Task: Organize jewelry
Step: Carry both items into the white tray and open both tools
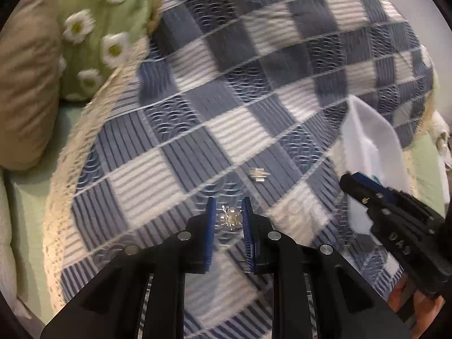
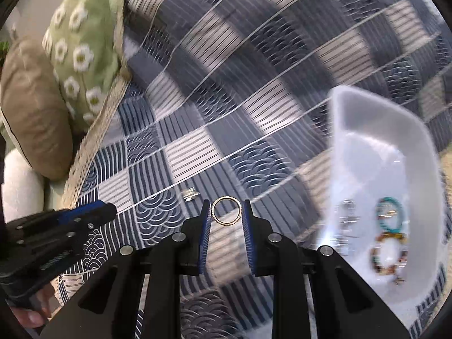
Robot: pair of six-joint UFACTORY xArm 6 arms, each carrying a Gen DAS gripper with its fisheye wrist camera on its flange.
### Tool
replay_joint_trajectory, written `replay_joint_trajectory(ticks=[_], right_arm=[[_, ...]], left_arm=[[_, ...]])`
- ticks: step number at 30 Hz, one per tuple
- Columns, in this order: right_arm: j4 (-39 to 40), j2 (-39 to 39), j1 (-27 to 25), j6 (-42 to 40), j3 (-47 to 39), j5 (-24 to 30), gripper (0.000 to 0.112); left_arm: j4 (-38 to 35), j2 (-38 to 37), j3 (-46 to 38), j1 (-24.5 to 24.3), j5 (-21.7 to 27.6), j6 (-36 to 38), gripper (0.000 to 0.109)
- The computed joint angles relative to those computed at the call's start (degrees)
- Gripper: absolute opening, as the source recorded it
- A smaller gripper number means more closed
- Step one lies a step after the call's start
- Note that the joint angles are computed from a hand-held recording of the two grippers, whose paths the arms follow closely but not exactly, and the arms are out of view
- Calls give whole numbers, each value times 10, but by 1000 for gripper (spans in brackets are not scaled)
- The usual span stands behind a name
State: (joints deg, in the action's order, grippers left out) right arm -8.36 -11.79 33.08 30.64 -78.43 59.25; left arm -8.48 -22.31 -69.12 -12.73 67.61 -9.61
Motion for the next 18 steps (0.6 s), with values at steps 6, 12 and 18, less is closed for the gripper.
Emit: replay_joint_trajectory(ticks=[6,12,18], right_arm=[[-15,-111,-72,7,83,10,22],[9,-168,-166,-36,147,22,22],[39,-195,-215,-96,199,17,22]], left_arm=[[4,38,-59,-89,-3,-53,17],[14,99,-114,-169,-26,-100,17],[24,160,-144,-224,-46,-126,17]])
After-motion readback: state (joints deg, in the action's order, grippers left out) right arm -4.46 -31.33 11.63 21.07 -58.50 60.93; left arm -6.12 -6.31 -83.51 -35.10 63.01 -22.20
